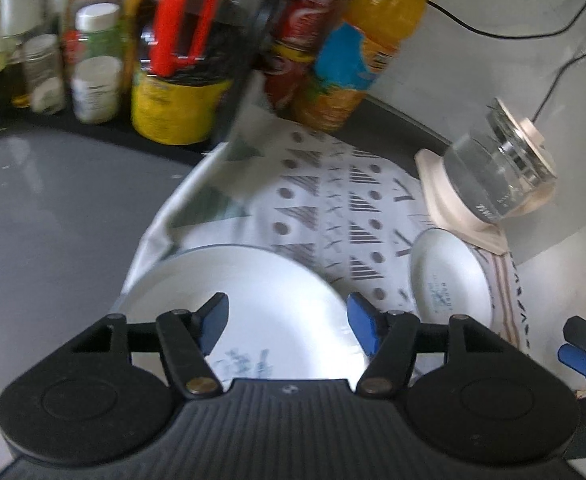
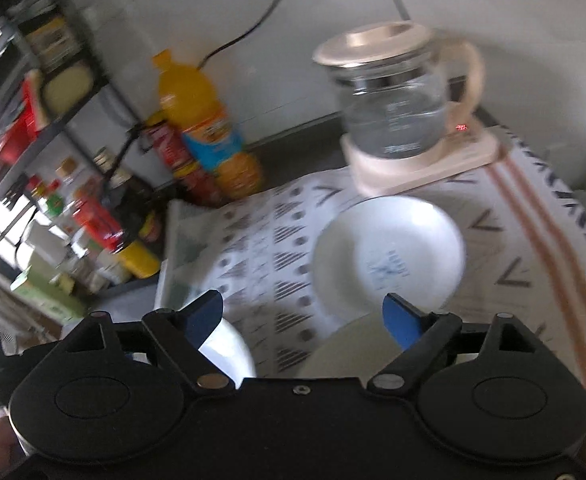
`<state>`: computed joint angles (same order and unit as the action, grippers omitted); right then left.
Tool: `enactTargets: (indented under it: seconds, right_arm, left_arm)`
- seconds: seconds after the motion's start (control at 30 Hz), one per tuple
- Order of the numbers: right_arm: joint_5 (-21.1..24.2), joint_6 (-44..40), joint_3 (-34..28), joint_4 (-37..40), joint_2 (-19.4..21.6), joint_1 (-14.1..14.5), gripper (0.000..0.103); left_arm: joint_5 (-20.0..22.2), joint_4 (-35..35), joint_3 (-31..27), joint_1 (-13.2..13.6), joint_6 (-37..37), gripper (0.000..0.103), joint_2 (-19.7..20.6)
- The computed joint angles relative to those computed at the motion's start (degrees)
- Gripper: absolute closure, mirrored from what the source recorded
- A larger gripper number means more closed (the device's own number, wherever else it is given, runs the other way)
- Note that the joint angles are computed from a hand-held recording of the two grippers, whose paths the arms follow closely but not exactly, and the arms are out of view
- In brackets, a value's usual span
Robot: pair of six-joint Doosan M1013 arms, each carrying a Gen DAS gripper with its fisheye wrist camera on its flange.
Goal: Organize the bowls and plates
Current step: 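Move both tools to the white plate printed 'BAKERY', then close both grippers on the rim of the 'BAKERY' plate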
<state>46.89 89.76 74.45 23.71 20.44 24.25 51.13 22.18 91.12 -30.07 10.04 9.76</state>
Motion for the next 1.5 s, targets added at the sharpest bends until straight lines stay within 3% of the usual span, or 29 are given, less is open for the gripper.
enactTargets:
  seconds: [0.27,0.77,0.93,1.1,1.43,1.5]
  right_arm:
    - [3.92,6.55,-2.90,-5.68,2.59,-1.90,0.017]
    - [12.05,9.27,-8.77,-5.66,8.50,-4.46,0.015]
    - [15.16,9.78,-10.93,-4.40,10.95,-5.37,0.028]
    - [18.61,10.60,-13.04,-2.63,13.63,-6.41,0.055]
    - [22.61,10.76,-15.73,-1.70,16.95,-6.92,0.068]
    - [23.23,10.54,-16.18,-1.54,17.48,-6.94,0.075]
  left_arm:
    - [-1.99,-5.17,-4.63,1.12,5.81,0.039,4.44]
    - [-2.85,-16.39,-12.07,2.70,14.75,0.039,12.24]
    - [-3.34,-20.00,-12.83,3.26,15.51,0.043,14.07]
    - [-4.18,-23.45,-12.91,3.81,16.47,0.053,15.44]
    - [-4.53,-25.63,-13.27,4.41,17.15,0.081,16.88]
    - [-5.38,-27.00,-13.19,4.62,18.12,0.089,16.97]
